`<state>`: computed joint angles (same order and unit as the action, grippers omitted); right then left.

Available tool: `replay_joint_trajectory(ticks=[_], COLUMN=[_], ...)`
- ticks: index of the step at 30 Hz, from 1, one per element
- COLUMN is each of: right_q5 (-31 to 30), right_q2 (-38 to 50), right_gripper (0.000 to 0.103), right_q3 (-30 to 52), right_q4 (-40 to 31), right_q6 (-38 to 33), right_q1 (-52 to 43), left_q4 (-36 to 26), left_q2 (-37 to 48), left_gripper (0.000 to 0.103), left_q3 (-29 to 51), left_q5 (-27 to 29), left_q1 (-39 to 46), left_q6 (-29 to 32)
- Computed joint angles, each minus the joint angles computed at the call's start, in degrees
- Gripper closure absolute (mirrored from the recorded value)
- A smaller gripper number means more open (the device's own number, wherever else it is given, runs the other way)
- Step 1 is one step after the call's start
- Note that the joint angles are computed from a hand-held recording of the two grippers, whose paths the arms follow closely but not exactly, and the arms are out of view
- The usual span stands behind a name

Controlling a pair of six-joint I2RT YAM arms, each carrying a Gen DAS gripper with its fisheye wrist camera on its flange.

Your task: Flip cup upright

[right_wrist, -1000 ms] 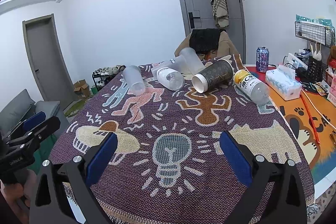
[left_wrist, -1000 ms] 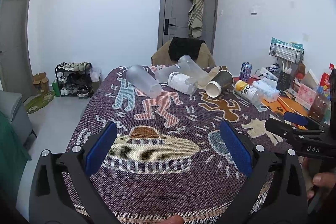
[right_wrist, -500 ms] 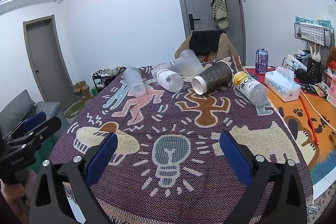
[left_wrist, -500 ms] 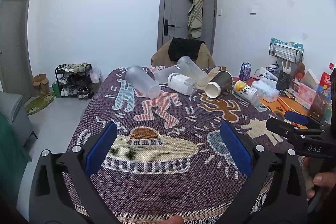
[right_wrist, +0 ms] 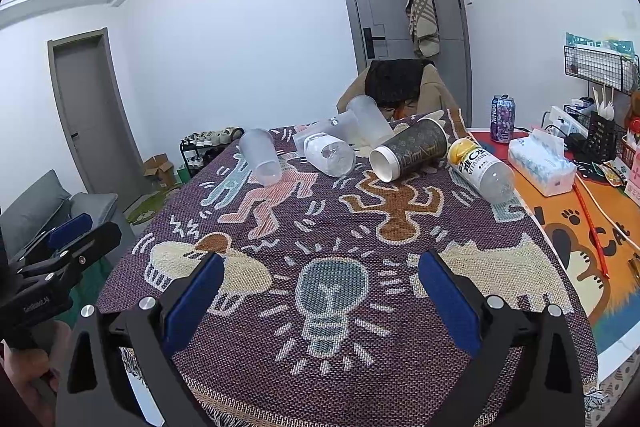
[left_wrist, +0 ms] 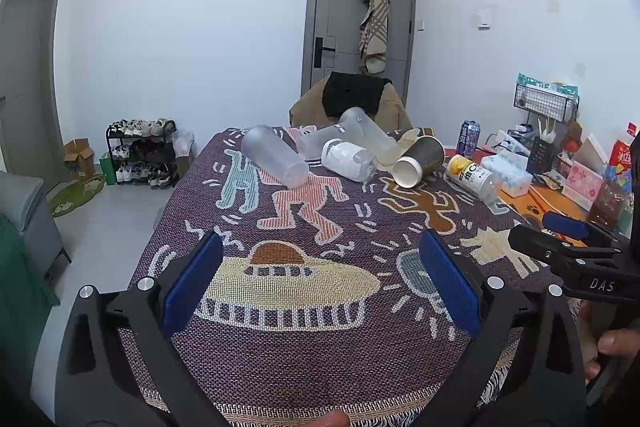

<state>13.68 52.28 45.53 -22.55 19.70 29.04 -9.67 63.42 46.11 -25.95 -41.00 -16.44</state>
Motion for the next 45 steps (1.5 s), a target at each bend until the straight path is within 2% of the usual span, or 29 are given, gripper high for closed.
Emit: replay_joint_trajectory(ticks=[17, 28, 37, 41, 45], right_q5=[0.5, -2.01, -6.54, -8.03, -9.58], right_q2=[1.25, 7.83, 18.57, 26.07, 33.48], right_gripper=[0.007, 0.007, 0.007, 0.007, 0.008], right_q3=[0.45, 4.04, 13.53, 21.04, 28.23], right_q4=[0.56, 2.06, 2.6, 0.91, -0.37], right_q6=[-0.19, -1.28, -5.26, -8.2, -11.36], right_q1=[0.48, -0.61, -4.61, -6.66, -8.18], left_q4=[0.26, 1.48, 2.51, 2.6, 2.97], left_q2=[-0.25, 2.38, 6.55, 8.5, 9.98], left_gripper=[0.005, 0.005, 0.005, 0.005, 0.005], left_q3=[-0.28, 0.89, 3.59, 5.14, 6.09], left_q5=[0.29, 5.38, 11.09, 13.35, 18.45], left_q1=[0.79, 6.65, 13.24, 16.24, 20.74], left_q6=[0.17, 0.37, 0.6, 0.32, -0.84])
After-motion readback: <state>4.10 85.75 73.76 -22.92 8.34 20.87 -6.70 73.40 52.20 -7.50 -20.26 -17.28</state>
